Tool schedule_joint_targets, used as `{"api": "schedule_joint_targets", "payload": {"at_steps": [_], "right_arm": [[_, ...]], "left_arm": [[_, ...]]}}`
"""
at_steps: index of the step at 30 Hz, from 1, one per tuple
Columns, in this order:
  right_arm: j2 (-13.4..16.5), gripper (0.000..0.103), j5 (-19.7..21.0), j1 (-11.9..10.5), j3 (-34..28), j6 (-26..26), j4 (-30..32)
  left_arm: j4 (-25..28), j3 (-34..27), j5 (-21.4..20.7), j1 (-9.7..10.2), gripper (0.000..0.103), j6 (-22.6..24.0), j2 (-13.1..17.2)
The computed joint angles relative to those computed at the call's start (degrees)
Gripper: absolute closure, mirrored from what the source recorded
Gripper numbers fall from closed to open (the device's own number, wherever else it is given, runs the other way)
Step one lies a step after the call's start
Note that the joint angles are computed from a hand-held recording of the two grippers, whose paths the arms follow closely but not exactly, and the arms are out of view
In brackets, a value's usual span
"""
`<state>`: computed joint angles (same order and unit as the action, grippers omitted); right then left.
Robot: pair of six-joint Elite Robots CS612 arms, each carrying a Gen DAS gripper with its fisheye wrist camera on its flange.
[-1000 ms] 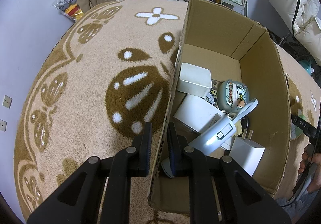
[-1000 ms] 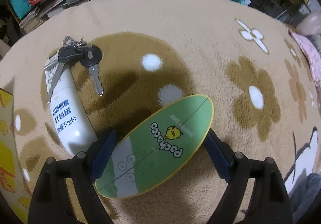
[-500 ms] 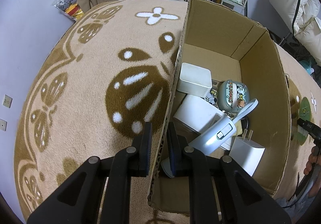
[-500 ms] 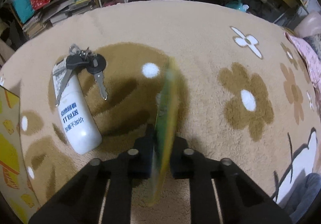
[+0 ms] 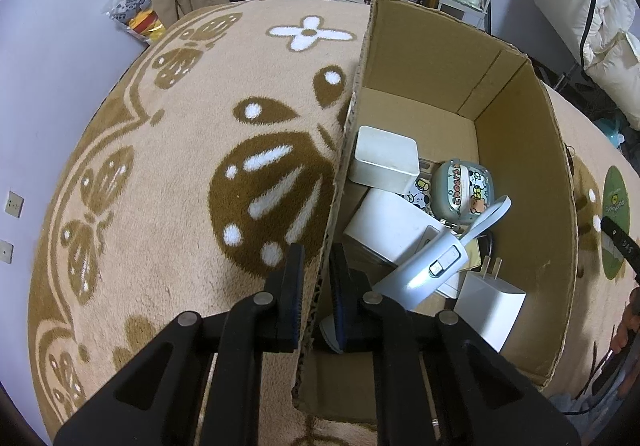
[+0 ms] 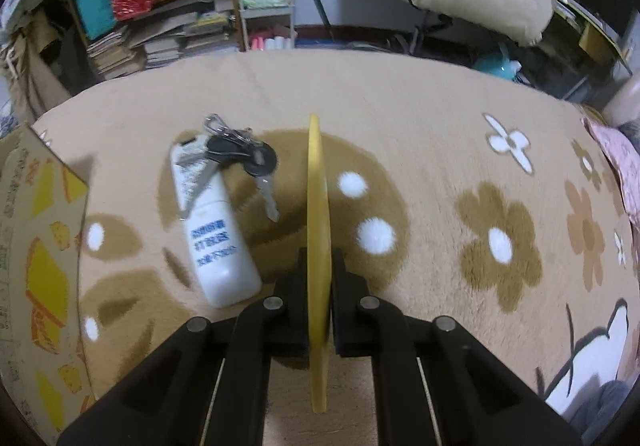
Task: Organize rigid objects
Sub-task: 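Grasp the green Pochacco card edgewise with the right gripper, then carry the green card into the box and release it with the right gripper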
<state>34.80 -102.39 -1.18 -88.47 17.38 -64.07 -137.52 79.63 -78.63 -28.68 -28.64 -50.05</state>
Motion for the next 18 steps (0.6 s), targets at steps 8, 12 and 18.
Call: {"api": "schedule_joint_targets", "payload": {"at_steps": [8,12,18], "right_arm": [[-0.92,0.094,4.13,0.24,-0.29,-1.33,-1.53],[-1.50,0.094,4.37,1.20,-0.53,-4.23,-5.96],[-2.72,0.094,5.35,2.67,-0.29,-7.19,-10.99]], "left_arm": [[-0.20,-0.15,0.13,-0.10,0.093,0.04,0.05],[-0.01,-0.30,0.16,-0.06,0.093,0.37,0.13],[-0.31,-0.25,-0.57,0.11,0.093,0.00,0.19]]}}
